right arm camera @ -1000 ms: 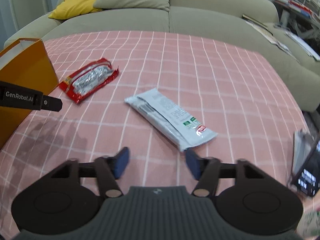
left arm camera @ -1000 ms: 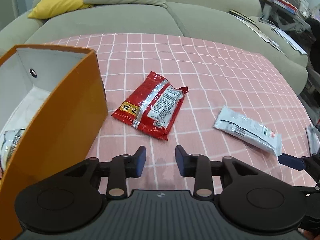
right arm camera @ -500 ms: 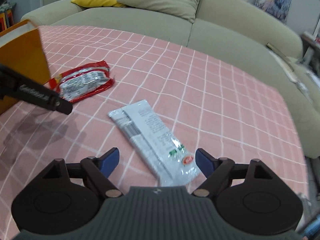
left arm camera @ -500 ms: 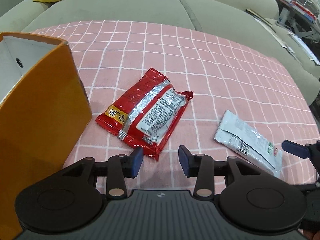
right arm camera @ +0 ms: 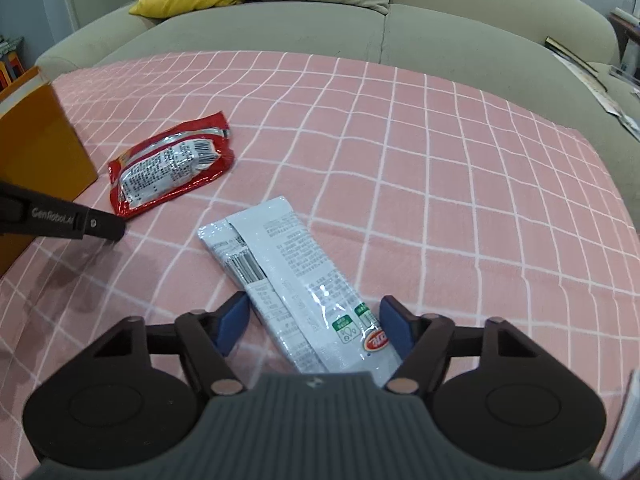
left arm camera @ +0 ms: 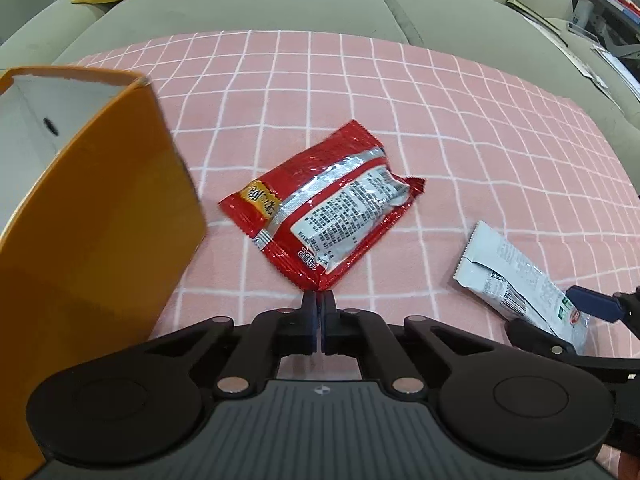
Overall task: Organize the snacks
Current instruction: 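Lower the right tool onto the white packet and close its fingers on it, then grasp the red packet with left tool while right lifts the white packet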
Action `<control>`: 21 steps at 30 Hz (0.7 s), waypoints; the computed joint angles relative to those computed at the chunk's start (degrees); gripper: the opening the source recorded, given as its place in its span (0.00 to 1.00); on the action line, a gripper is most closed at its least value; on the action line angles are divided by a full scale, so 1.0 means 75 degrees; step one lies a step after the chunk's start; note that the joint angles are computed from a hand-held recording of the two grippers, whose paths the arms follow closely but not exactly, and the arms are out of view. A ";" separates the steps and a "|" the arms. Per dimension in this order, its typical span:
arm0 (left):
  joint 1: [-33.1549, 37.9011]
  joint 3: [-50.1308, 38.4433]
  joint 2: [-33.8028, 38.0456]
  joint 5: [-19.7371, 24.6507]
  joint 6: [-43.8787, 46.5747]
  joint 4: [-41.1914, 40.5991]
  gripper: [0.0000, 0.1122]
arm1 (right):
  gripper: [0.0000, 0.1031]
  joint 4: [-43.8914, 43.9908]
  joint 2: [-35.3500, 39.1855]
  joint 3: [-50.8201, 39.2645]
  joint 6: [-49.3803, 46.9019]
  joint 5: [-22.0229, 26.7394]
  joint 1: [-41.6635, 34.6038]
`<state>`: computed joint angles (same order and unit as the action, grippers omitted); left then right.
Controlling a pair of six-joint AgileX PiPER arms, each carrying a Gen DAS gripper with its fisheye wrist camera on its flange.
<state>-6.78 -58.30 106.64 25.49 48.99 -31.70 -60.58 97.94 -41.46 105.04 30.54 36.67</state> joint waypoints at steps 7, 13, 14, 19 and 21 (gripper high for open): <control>0.0669 0.0945 -0.1014 0.0545 0.0086 0.0336 0.00 | 0.59 0.1860 0.0168 -0.0845 0.0303 0.1403 0.1147; 0.1560 0.1878 -0.2023 0.1071 0.0669 0.0431 0.00 | 0.58 0.3042 0.0411 -0.1560 0.0925 0.2347 0.2090; 0.1704 0.1991 -0.2143 0.1171 0.0713 0.0495 0.00 | 0.58 0.3180 0.0455 -0.1653 0.1097 0.2432 0.2233; 0.2338 0.2347 -0.2570 0.1754 0.0929 0.0827 0.00 | 0.58 0.3669 0.0616 -0.1996 0.1716 0.2774 0.2900; 0.2599 0.2502 -0.2730 0.1942 0.1180 0.0887 0.00 | 0.58 0.3776 0.0692 -0.2114 0.1812 0.2839 0.3098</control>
<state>12.72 -39.54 86.17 40.05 57.84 -25.04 -32.25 103.13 -57.32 118.63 51.83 59.91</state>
